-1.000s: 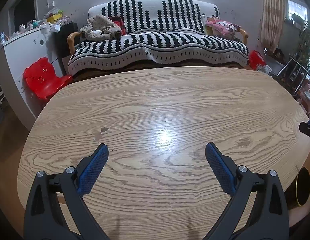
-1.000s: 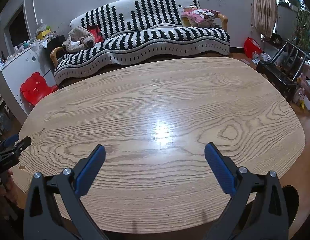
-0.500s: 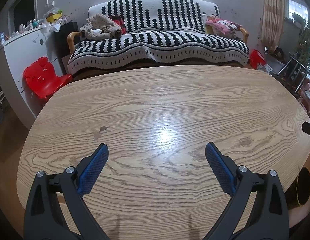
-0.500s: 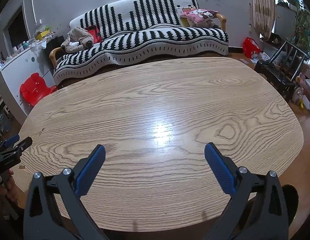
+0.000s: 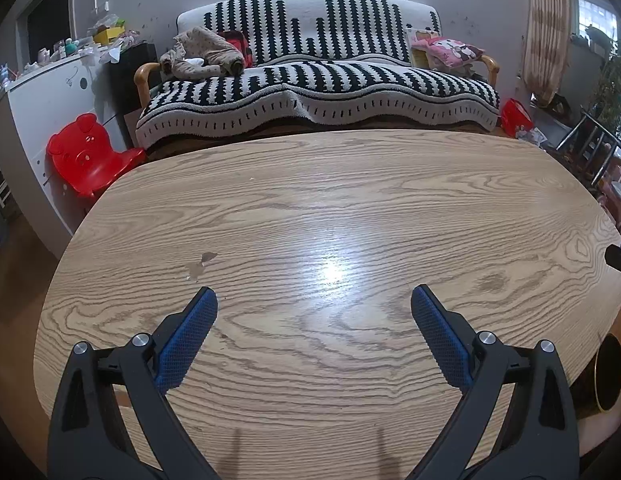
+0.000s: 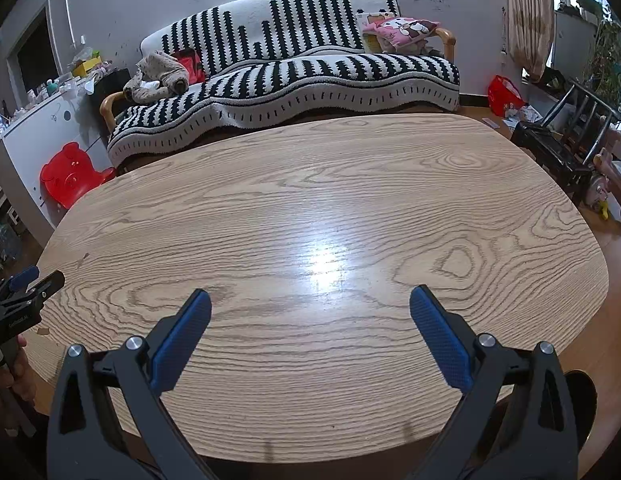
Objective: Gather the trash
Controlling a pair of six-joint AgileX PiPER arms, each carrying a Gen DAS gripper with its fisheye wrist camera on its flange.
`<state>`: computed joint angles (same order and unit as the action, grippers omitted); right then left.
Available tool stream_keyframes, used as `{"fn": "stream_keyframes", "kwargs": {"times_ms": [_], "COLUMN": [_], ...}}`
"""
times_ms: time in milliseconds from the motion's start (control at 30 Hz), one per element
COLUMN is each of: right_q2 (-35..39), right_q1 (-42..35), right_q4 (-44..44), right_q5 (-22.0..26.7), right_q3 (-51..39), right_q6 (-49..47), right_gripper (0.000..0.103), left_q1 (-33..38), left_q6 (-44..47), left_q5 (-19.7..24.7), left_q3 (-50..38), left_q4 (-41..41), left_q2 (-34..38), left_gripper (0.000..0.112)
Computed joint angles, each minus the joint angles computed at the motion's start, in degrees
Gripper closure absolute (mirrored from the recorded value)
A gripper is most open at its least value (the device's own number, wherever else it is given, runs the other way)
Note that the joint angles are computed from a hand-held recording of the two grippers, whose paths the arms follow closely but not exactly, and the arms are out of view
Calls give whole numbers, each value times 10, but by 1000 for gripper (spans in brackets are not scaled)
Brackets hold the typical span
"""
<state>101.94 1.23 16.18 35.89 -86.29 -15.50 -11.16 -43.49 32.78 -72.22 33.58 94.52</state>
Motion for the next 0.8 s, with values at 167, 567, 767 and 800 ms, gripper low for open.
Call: {"fn": "stream_keyframes", "kwargs": {"times_ms": [167, 567, 767, 800], "right_q2": [2, 1, 1, 2], "right_q1": [3, 1, 1, 2], "right_q4": [-3, -2, -1, -1], "right_q5": [-2, -2, -2, -2], "right_q3": [-2, -1, 0, -1], "right_q6": [3, 1, 0, 1], "right_gripper": [7, 7, 7, 7], "left_q1": [-1, 1, 1, 0], "left_q6": [-1, 4, 5, 4], "left_q5": [1, 1, 2, 3], "left_q3": [0, -2, -2, -2], "left_q4": [1, -4, -3, -3], "left_q2": [-1, 0, 0, 0], "left_gripper": [18, 18, 18, 18]}}
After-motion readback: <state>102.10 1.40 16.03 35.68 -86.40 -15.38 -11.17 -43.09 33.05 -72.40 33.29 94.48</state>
